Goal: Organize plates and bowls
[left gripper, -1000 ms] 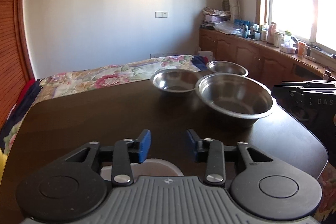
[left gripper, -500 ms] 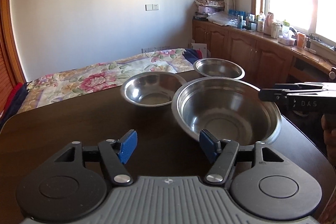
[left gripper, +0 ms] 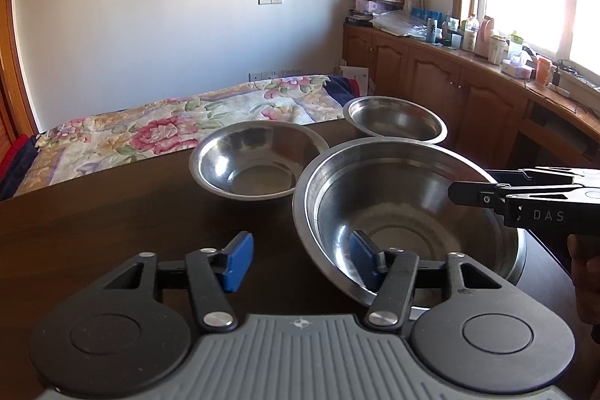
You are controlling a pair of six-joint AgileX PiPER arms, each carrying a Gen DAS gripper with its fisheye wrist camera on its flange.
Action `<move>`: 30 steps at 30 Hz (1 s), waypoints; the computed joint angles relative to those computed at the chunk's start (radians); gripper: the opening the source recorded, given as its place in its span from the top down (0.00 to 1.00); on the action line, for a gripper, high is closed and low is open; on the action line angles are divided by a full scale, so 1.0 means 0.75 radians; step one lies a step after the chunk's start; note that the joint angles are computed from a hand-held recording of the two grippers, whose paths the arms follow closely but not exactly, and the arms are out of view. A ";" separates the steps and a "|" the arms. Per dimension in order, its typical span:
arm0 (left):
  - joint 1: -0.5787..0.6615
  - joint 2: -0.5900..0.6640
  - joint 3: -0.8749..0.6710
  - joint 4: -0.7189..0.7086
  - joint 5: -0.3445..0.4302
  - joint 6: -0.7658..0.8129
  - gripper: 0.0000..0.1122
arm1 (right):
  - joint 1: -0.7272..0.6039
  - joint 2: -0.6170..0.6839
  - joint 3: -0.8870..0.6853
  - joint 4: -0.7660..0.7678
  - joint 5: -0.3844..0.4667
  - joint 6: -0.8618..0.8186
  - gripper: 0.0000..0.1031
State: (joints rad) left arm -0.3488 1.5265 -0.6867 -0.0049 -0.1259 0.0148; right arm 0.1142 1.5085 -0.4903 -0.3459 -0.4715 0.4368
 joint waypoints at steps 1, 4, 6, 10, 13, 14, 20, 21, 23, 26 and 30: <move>0.000 0.007 -0.007 0.019 0.003 -0.021 0.48 | 0.001 0.003 -0.002 -0.001 0.002 0.005 0.49; 0.003 0.020 -0.021 0.155 0.010 -0.160 0.51 | -0.006 0.012 -0.010 -0.026 0.004 0.035 0.49; 0.005 0.023 -0.024 0.230 0.010 -0.232 0.52 | -0.001 0.011 -0.015 -0.029 0.012 0.044 0.51; 0.009 0.038 -0.033 0.385 0.009 -0.386 0.56 | 0.003 0.017 -0.021 -0.036 0.019 0.053 0.55; 0.018 0.047 -0.039 0.558 0.005 -0.551 0.59 | 0.014 0.022 -0.023 -0.008 0.023 0.038 0.56; 0.021 0.051 -0.039 0.592 0.000 -0.584 0.59 | 0.014 0.024 -0.025 -0.008 0.024 0.040 0.57; 0.036 0.077 -0.048 0.820 -0.015 -0.811 0.64 | 0.019 0.025 -0.027 -0.009 0.034 0.044 0.63; 0.037 0.079 -0.048 0.840 -0.019 -0.830 0.66 | 0.019 0.025 -0.027 -0.011 0.034 0.046 0.64; 0.041 0.082 -0.050 0.920 -0.027 -0.906 0.69 | 0.020 0.025 -0.026 -0.012 0.032 0.046 0.66; 0.037 0.077 -0.054 1.022 -0.021 -1.010 0.73 | 0.022 0.027 -0.027 -0.031 0.029 0.067 0.72; 0.040 0.064 -0.044 1.094 -0.019 -1.091 0.74 | 0.035 0.023 -0.026 -0.002 0.036 0.050 0.72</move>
